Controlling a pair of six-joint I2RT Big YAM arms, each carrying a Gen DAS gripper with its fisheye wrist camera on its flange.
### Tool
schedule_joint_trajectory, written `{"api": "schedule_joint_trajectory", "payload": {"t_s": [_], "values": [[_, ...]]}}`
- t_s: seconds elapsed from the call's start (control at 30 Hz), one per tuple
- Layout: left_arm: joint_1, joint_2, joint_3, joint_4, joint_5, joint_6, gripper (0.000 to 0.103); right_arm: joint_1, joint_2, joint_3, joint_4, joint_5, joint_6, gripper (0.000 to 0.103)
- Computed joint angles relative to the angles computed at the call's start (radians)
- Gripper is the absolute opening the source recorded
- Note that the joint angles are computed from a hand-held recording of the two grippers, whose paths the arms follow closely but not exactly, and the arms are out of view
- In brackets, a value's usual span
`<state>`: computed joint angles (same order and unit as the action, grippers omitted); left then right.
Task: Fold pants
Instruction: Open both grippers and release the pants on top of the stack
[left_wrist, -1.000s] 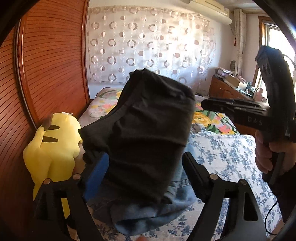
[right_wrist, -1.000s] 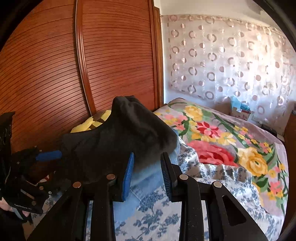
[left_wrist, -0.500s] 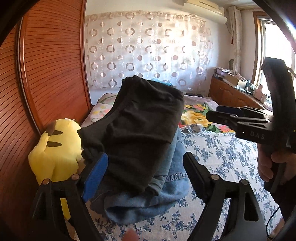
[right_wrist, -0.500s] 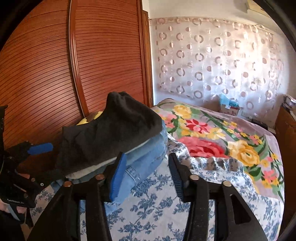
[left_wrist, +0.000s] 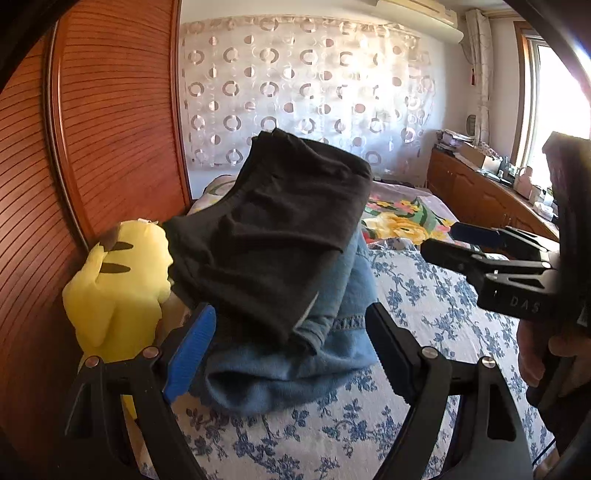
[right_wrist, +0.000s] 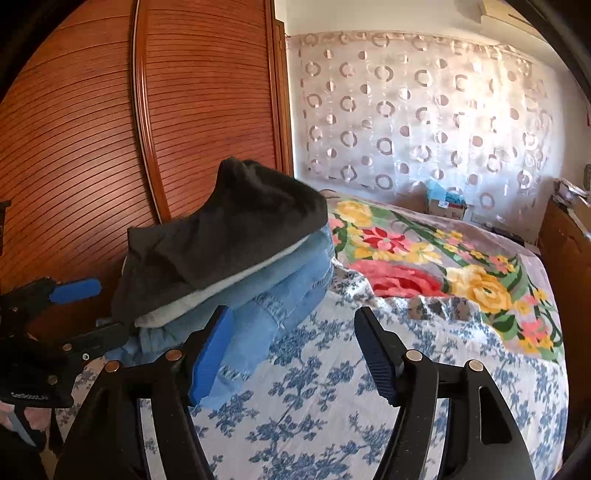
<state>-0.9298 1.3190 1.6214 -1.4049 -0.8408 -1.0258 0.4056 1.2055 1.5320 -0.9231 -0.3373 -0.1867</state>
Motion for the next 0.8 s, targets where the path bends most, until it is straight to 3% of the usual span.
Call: {"api": "schedule_joint_trajectory", "payload": {"t_s": [0.5,0.8], "values": [[-0.131,0.015,-0.002,-0.062,-0.04,-0.126,0.084,-0.031,-0.19,-0.128,-0.028,0.051,0.049,0.07],[-0.214,0.062,0.065,-0.086,-0.085,-0.133,0.084,-0.079,-0.323,-0.19,-0.072,0.049,0.061,0.07]]}}
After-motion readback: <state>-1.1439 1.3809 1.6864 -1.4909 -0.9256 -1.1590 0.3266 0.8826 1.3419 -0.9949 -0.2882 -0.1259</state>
